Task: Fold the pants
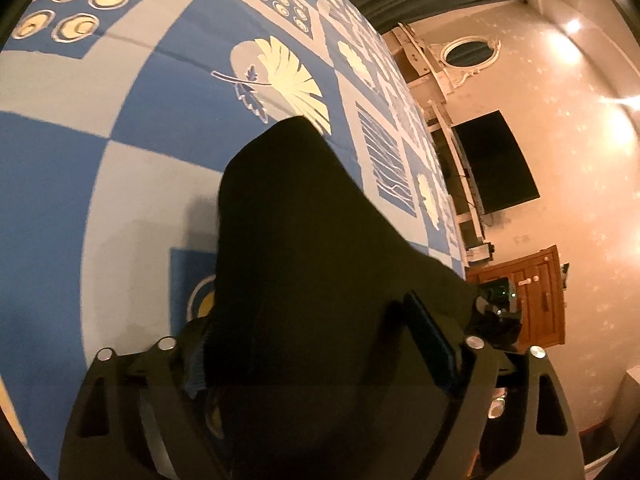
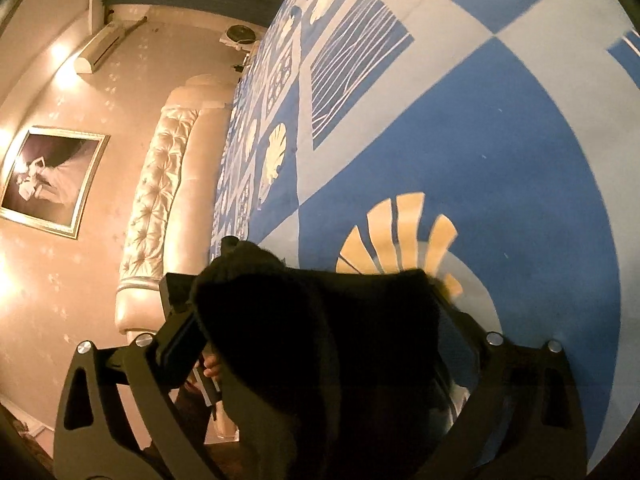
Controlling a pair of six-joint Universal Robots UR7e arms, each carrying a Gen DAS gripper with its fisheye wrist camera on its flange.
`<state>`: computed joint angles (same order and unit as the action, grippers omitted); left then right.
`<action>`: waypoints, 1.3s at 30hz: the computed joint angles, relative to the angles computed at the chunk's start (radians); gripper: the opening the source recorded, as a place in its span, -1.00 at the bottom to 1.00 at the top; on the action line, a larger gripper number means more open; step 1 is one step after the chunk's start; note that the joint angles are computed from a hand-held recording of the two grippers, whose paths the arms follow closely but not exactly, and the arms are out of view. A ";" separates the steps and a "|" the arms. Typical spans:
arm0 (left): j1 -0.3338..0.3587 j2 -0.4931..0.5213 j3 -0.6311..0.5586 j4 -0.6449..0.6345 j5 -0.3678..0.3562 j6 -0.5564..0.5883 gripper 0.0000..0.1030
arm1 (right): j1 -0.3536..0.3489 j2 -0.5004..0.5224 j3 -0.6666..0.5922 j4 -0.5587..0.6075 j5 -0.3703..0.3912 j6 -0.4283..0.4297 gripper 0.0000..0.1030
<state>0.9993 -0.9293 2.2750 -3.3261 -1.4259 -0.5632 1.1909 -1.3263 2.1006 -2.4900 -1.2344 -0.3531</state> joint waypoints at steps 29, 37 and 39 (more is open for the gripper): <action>0.012 -0.056 0.031 -0.050 0.066 -0.036 -0.54 | 0.086 0.080 0.002 -0.110 0.004 0.050 -0.25; 0.067 -0.175 0.074 -0.020 0.111 -0.031 -0.54 | 0.163 0.235 -0.086 -0.125 0.025 0.078 -0.25; 0.085 -0.207 0.075 0.006 0.120 -0.015 -0.54 | 0.185 0.271 -0.108 -0.129 0.025 0.090 -0.25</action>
<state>1.0844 -1.1359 2.3498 -3.3204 -1.3060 -0.5784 1.3756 -1.0549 1.9923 -2.6189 -1.2091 -0.2627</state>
